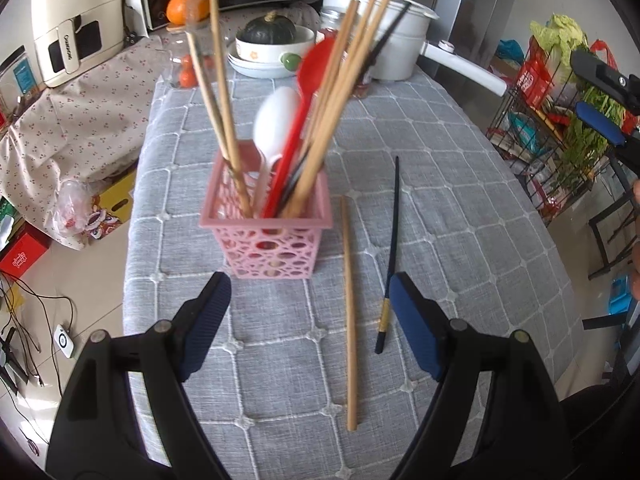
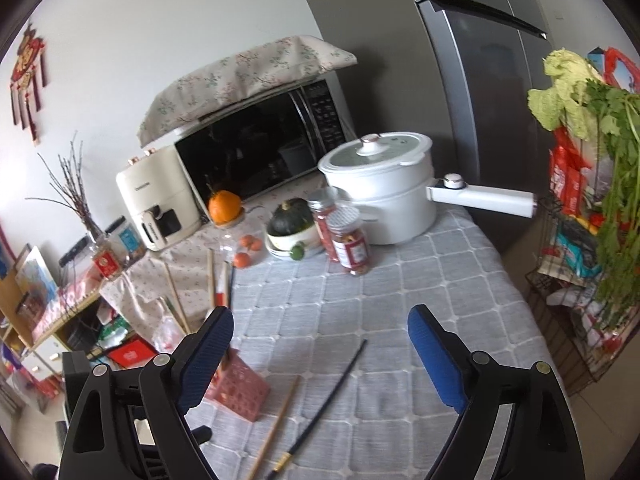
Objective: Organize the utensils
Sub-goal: 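Lower both chopsticks into the pink basket and open both tools, then grasp the black chopstick on the cloth with the left tool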
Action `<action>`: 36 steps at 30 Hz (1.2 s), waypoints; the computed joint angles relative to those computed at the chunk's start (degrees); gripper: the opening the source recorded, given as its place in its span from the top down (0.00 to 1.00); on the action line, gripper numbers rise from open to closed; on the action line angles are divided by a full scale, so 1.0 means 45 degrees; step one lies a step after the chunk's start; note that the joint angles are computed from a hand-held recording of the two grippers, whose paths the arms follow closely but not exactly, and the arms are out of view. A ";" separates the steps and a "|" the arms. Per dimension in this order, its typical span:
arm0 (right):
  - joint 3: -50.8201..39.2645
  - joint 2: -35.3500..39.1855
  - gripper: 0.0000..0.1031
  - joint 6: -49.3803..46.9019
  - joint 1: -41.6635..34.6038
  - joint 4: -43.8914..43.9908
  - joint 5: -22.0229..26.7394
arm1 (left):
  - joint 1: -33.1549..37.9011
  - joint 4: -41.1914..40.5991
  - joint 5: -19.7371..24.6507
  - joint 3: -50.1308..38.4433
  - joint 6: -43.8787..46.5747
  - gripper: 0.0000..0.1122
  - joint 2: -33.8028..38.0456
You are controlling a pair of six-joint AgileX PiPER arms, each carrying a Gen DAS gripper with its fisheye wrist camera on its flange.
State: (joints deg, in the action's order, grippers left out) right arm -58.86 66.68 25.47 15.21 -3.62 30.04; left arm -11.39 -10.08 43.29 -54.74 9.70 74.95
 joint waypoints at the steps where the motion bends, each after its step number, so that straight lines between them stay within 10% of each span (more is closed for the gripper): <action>1: 0.0011 0.0045 0.11 -0.0247 -0.0157 0.0145 0.0181 | -0.0085 0.0000 0.0018 0.0018 -0.0031 0.27 0.0035; 14: 0.0047 0.1236 0.11 -0.3172 -0.2230 0.2122 0.3109 | -0.1775 -0.0309 -0.0100 -0.0202 -0.0666 0.30 0.0969; 18: 0.0219 0.1638 0.11 -0.4151 -0.3342 0.3188 0.3464 | -0.2230 -0.0744 -0.0314 -0.0678 -0.0788 0.59 0.1906; 26: 0.0226 0.2339 0.11 -0.5305 -0.5060 0.4751 0.3936 | -0.4328 0.2418 -0.1349 -0.2792 -0.3840 0.74 0.4993; 36: 0.0154 0.2956 0.11 -0.5951 -0.5939 0.5233 0.4163 | -0.4777 0.4188 0.0034 -0.6670 -0.5221 0.73 0.8326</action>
State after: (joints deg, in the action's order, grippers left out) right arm -58.17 79.98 -1.31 -11.52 19.93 48.77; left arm -32.89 8.76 43.44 -84.76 -13.80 112.41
